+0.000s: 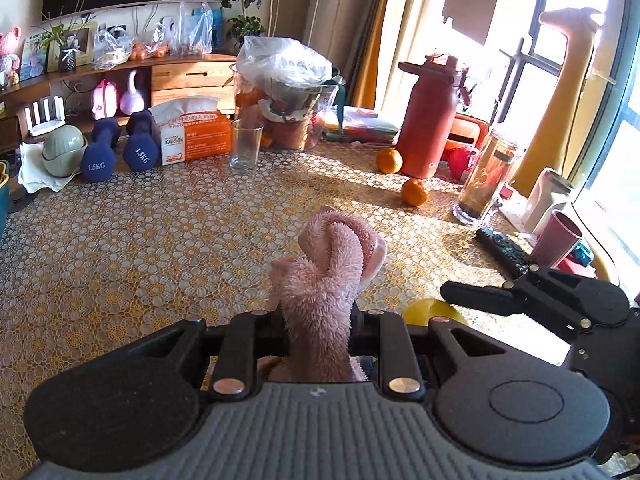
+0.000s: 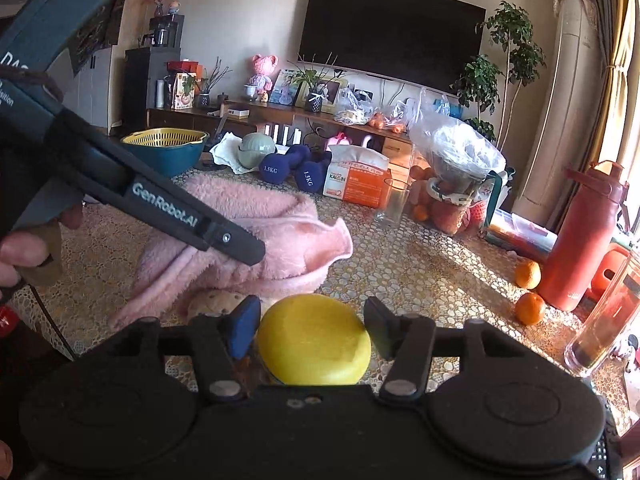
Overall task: Organize objects
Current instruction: 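Lift the jar with the right gripper while left brings the towel over it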
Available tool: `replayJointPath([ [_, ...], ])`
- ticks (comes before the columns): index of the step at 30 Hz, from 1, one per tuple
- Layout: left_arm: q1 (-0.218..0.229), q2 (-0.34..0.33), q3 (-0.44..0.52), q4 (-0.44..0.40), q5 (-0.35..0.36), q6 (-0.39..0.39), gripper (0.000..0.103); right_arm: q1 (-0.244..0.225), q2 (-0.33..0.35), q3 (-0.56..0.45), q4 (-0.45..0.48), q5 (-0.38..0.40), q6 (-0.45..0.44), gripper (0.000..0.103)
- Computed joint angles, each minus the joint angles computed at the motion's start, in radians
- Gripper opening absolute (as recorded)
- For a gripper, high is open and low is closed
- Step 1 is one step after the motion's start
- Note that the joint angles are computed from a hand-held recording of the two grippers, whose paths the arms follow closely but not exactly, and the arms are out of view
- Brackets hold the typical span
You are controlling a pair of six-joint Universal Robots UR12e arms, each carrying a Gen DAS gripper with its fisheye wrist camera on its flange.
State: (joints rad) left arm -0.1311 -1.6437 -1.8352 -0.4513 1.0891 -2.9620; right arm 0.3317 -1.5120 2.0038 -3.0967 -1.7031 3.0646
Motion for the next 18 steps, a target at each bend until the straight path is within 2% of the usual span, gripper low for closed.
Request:
replayJointPath([
  [7,-0.014,-0.007,0.016,-0.052,-0.13,-0.013,0.023,-0.037,-0.043,0.068,-0.056,0.028,0.046,0.05],
  [9,-0.024,-0.014,0.018,-0.071,-0.146,-0.017,0.023,-0.049,-0.05,0.084,-0.071,0.038,0.075,0.049],
  [14,-0.051,-0.031,0.014,-0.083,-0.113,-0.02,0.023,-0.061,-0.05,0.114,-0.103,-0.005,0.122,0.049],
  [18,-0.068,-0.044,0.019,-0.105,-0.051,-0.023,0.023,-0.086,-0.053,0.14,-0.116,-0.007,0.199,0.048],
])
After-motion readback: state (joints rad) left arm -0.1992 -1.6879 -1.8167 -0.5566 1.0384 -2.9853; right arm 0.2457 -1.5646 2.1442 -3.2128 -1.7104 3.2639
